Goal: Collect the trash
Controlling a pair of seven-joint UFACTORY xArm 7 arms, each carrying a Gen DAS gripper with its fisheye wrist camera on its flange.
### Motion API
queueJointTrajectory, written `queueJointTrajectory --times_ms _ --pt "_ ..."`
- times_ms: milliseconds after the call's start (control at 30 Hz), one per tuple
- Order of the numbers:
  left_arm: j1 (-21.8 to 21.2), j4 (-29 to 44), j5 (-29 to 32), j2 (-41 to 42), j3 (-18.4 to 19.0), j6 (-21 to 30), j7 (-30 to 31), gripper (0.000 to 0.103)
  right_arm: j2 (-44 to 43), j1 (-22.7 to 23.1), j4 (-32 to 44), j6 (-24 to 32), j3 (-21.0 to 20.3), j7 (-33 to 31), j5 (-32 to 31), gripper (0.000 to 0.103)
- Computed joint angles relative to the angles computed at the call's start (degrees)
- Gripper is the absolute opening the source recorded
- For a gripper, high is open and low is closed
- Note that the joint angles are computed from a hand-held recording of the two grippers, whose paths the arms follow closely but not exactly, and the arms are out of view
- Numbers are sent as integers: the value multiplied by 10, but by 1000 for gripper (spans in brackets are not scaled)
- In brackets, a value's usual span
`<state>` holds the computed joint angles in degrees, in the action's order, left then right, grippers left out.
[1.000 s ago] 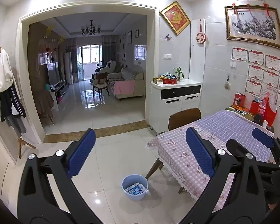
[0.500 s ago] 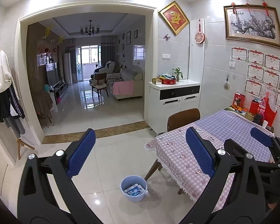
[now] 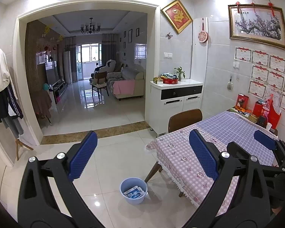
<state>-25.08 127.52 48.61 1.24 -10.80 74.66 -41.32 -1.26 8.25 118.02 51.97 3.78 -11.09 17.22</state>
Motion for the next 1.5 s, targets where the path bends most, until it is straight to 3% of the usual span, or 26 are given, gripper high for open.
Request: queueJointTrajectory --times_ms 867,1500 --pt "3 3 -25 11 12 -13 15 95 18 -4 10 0 2 -1 -6 90" --pt "6 10 -64 23 25 -39 44 95 29 -7 20 -4 2 24 -43 90"
